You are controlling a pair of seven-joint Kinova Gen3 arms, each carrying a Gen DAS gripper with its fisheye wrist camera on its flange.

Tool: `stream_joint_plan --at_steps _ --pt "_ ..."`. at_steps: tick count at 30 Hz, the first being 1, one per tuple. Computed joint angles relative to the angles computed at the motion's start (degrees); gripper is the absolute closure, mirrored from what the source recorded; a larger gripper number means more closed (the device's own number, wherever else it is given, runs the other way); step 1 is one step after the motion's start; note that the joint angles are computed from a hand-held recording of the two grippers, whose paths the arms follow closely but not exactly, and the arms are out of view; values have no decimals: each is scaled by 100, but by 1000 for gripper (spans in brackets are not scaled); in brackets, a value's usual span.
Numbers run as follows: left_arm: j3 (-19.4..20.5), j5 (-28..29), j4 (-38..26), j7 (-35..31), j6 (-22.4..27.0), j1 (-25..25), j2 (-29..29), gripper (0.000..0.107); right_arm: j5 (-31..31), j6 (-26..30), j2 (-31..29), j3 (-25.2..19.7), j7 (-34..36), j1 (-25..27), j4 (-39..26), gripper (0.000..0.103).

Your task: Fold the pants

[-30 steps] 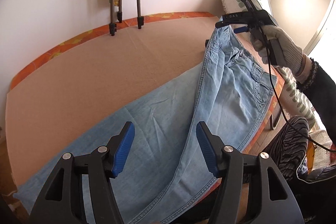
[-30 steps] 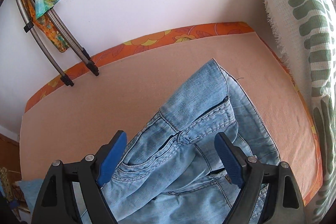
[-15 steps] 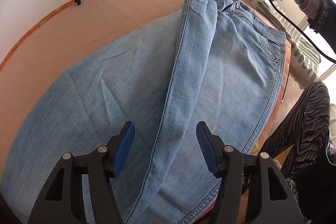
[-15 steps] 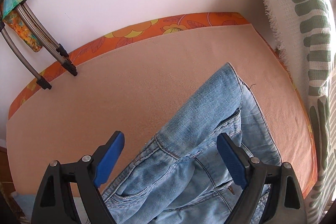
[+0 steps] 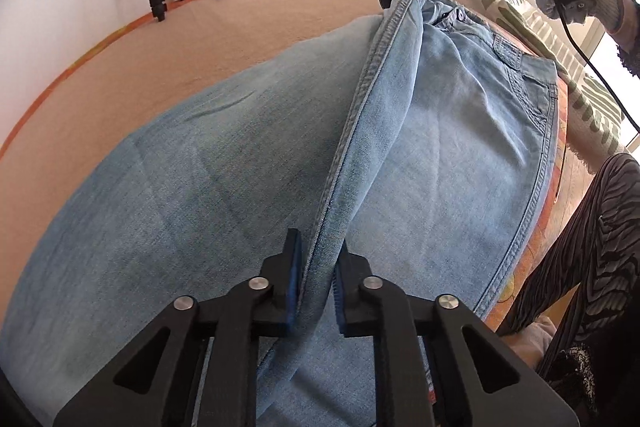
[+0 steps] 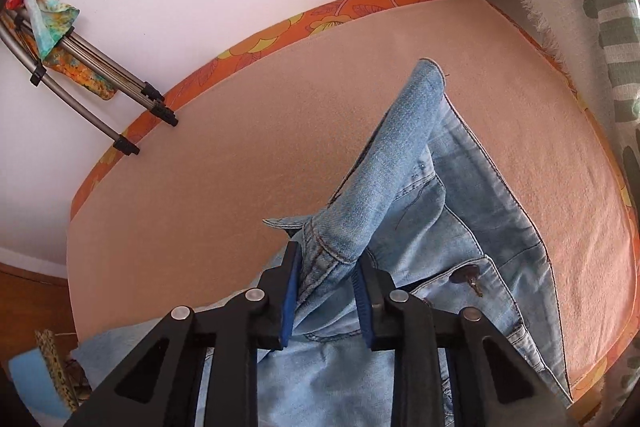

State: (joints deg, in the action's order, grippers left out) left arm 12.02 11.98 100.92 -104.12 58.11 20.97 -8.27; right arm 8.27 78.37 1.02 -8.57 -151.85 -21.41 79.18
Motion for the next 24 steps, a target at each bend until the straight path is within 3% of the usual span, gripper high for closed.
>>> stream_joint_plan --at_steps 3,7,17,21,24 --pt "50 -77 145 -3 -248 37 -173 103 -272 -412 -355 43 -16 130 420 93" --pt "17 -67 190 77 -437 28 -380 104 -236 -709 -631 -98 -180 215 645 99" --pt "-216 116 -144 -334 -389 21 -878 105 654 -299 -1226 -856 -597 122 47 101" --pt "-195 218 -69 -585 -197 96 -988 105 740 -97 -1781 -1335 -1044 257 463 101" --pt "-47 167 7 -682 -73 147 -1011 105 413 -283 -2387 -1488 -1448 449 1152 101"
